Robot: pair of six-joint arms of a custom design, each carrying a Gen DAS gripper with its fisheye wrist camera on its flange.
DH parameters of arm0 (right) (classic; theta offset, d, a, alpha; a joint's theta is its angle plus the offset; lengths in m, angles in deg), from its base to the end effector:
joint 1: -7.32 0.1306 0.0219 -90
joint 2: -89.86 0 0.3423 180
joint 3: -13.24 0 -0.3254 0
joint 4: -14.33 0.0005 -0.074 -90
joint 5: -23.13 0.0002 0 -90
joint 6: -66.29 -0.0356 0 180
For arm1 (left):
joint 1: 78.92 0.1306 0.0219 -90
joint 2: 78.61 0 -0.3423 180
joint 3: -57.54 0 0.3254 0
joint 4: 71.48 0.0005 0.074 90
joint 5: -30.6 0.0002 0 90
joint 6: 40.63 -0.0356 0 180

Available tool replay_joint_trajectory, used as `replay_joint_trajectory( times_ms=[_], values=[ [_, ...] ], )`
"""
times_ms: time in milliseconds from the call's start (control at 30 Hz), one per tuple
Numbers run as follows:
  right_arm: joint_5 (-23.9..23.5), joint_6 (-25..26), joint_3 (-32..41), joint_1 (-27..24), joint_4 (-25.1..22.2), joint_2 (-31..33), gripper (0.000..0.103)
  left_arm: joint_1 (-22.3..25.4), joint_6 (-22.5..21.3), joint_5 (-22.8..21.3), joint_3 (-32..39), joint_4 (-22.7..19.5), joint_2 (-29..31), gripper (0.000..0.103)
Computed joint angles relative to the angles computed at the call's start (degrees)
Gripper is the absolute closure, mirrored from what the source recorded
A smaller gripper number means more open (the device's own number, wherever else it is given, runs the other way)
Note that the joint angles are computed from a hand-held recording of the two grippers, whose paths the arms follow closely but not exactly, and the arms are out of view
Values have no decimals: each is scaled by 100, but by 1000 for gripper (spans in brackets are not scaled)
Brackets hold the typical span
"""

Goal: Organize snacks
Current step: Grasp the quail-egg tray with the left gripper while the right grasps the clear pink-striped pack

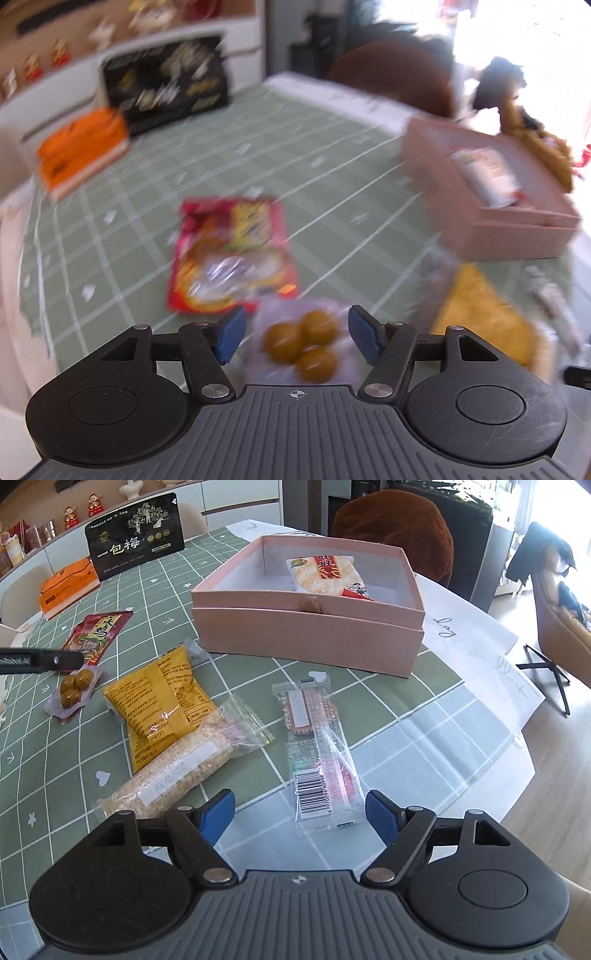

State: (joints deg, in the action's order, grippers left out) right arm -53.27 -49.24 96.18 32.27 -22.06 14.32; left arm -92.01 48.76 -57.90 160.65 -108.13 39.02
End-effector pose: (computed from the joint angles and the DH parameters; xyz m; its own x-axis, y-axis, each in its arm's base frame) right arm 0.4277 0.1892 0.2506 -0.8210 0.0800 -0.5652 0.0633 0.9968 0.0492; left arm 0.5492 -0.1292 0.2668 -0.7561 0.1867 -0.6272 0.2505 0.9680 -0.0137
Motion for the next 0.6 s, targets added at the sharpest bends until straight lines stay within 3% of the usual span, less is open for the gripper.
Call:
replay_joint_trajectory(
  times_ms=[100,167,300,467,600],
  values=[
    [29,25,2,9,0,-4,25,45,116,163,131,-228,173,35],
    [53,47,3,15,-15,-11,25,-58,-81,65,-78,-97,71,34],
    [139,79,35,5,-56,20,25,-184,-379,275,-318,26,-68,38],
    [211,351,263,-74,17,168,25,-241,-198,272,-289,-113,-95,40],
    [164,442,760,-269,37,644,25,-233,-167,650,-482,-335,-318,40]
  ],
)
